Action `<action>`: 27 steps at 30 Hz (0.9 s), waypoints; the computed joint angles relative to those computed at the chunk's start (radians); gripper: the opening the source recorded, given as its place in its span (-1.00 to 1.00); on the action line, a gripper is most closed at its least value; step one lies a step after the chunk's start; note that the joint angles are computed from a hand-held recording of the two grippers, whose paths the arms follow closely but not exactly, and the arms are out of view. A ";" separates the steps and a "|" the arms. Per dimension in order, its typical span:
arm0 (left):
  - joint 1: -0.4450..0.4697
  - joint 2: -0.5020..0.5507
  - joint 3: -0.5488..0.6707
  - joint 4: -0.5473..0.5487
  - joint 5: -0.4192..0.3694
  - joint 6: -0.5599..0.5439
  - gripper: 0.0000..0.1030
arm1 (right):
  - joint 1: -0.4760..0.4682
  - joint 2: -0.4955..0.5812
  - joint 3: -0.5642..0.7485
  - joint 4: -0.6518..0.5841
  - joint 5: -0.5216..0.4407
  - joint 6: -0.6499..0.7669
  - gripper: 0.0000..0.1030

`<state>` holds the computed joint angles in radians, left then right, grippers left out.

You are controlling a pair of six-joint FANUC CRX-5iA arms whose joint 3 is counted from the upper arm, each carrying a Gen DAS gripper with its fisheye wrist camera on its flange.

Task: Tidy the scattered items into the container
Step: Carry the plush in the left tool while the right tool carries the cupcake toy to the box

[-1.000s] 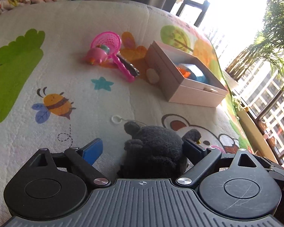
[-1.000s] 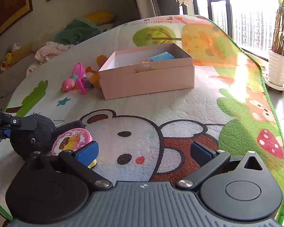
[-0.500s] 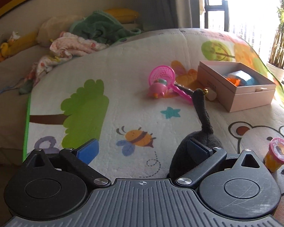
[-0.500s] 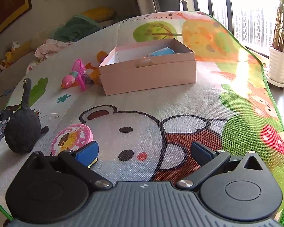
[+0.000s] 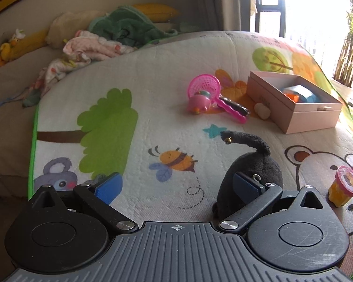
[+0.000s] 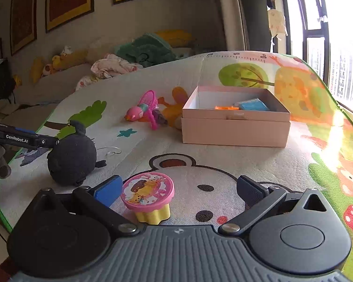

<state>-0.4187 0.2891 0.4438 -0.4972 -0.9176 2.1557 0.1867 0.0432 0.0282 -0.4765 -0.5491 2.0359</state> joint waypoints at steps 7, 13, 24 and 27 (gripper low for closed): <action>0.019 -0.045 -0.079 0.129 0.136 -0.142 1.00 | 0.014 0.005 0.005 -0.006 -0.014 0.051 0.99; -0.015 0.007 -0.045 0.156 0.146 -0.245 1.00 | 0.020 0.003 -0.005 0.014 -0.008 0.044 0.99; -0.081 0.105 0.055 0.004 0.086 -0.159 0.91 | 0.028 0.006 0.001 0.022 -0.041 0.089 0.84; -0.084 0.111 0.071 -0.016 0.060 -0.137 0.59 | 0.031 0.009 0.002 0.018 -0.038 0.105 0.83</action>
<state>-0.5025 0.4005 0.5151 -0.5134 -0.8578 2.0187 0.2173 0.0524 0.0305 -0.4588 -0.5875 2.1410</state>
